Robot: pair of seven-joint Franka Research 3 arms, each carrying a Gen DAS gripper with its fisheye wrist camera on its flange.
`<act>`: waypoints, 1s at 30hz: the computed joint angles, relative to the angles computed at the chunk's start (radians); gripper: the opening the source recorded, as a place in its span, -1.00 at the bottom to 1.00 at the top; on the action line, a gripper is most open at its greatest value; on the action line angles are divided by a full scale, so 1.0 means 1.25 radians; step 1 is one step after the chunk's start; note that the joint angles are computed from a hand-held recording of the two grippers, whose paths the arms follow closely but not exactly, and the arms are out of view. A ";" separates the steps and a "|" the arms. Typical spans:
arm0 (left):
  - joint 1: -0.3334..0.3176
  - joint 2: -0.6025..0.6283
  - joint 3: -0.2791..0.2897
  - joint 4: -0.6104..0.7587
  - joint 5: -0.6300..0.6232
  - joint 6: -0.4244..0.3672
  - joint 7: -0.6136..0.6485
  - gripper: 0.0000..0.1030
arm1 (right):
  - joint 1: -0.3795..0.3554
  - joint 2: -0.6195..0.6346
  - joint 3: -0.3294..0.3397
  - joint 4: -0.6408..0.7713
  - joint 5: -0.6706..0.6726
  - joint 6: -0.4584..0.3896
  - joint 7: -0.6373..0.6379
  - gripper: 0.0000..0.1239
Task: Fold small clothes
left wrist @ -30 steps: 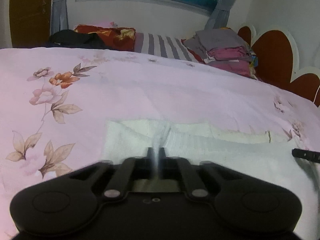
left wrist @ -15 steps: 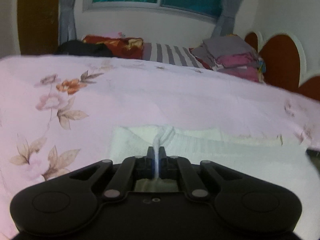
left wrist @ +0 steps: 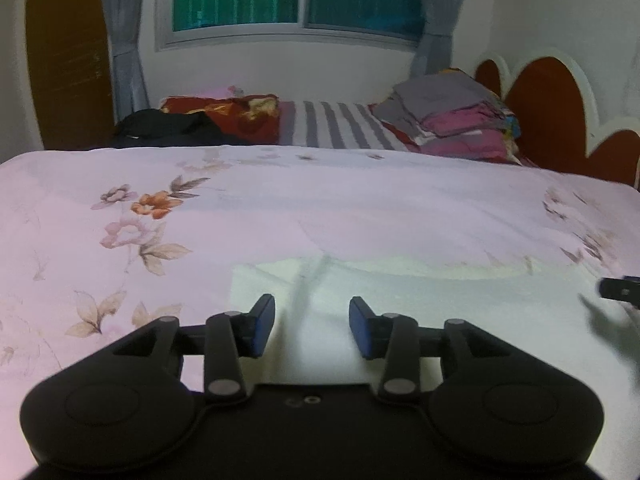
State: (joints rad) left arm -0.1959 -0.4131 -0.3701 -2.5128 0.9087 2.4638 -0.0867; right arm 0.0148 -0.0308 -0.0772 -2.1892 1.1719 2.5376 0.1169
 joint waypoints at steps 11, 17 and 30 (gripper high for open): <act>-0.047 0.088 -0.003 0.049 -0.055 0.012 0.060 -0.22 | 0.045 -0.102 -0.003 -0.121 -0.028 -0.026 -0.042 -0.03; -0.065 0.047 0.006 0.006 -0.079 -0.007 0.074 -0.17 | 0.048 -0.096 -0.013 -0.149 -0.058 0.040 -0.071 -0.03; -0.077 -0.020 0.003 -0.028 -0.154 -0.039 0.129 -0.21 | 0.023 -0.122 -0.026 -0.170 -0.089 0.078 -0.013 -0.03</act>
State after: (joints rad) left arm -0.2918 -0.4386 -0.3666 -2.5472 0.7168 2.4145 0.0742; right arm 0.0430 -0.1839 -0.1093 -2.4014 1.0604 2.6352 0.1005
